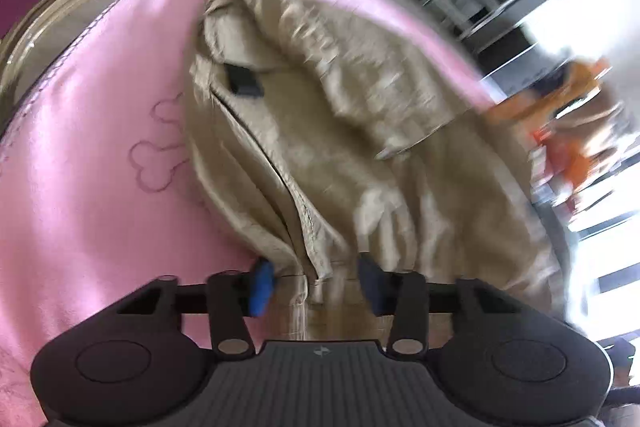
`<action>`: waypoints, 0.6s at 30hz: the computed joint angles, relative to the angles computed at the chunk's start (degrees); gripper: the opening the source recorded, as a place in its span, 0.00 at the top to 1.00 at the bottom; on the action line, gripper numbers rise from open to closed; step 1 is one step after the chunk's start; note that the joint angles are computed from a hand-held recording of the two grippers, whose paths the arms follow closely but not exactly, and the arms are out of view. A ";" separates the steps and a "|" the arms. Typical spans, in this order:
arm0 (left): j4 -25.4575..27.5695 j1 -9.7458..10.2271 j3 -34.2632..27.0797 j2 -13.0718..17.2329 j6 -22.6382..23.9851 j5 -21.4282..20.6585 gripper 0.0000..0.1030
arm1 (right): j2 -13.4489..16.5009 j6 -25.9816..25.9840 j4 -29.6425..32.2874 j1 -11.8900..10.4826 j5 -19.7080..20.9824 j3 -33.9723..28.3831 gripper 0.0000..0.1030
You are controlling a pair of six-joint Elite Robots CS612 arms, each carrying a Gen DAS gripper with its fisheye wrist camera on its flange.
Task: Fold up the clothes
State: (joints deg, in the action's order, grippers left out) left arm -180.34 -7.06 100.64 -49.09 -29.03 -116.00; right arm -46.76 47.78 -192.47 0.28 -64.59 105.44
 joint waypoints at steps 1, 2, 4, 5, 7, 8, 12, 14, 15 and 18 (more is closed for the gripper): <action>-2.42 0.47 0.17 0.29 -1.51 -1.74 0.70 | 0.28 1.17 -1.71 -0.34 1.39 0.18 0.38; -3.80 0.63 0.32 0.41 -2.20 -2.39 0.70 | 0.58 2.40 -3.45 -0.68 2.76 0.33 0.38; -3.40 0.40 0.53 0.19 -1.82 -1.45 0.70 | 1.23 5.07 -6.83 -1.32 5.26 0.56 0.38; -1.47 0.06 0.51 -0.11 -1.08 0.04 0.70 | 1.52 6.58 -7.96 -1.58 6.09 0.64 0.38; 2.61 -0.46 0.04 -0.35 0.14 1.87 0.70 | 1.75 8.17 -8.42 -1.78 6.45 0.73 0.40; 3.72 -0.61 -0.18 -0.35 0.61 2.41 0.70 | 1.72 8.28 -7.94 -1.77 6.26 0.73 0.41; 7.17 -1.39 -0.74 -0.47 3.43 5.08 0.68 | 1.34 6.59 -4.91 -1.31 5.03 0.38 0.44; 9.56 -2.09 -0.98 -0.69 5.72 7.79 0.65 | 1.22 5.99 -3.43 -1.08 4.58 0.09 0.44; 9.64 -2.33 -1.08 -0.66 6.52 8.55 0.65 | 1.16 5.77 -2.80 -0.98 4.30 -0.02 0.44; 10.46 -2.84 -1.81 -0.40 7.20 10.17 0.64 | 0.91 5.51 -1.71 -0.70 2.98 -0.13 0.44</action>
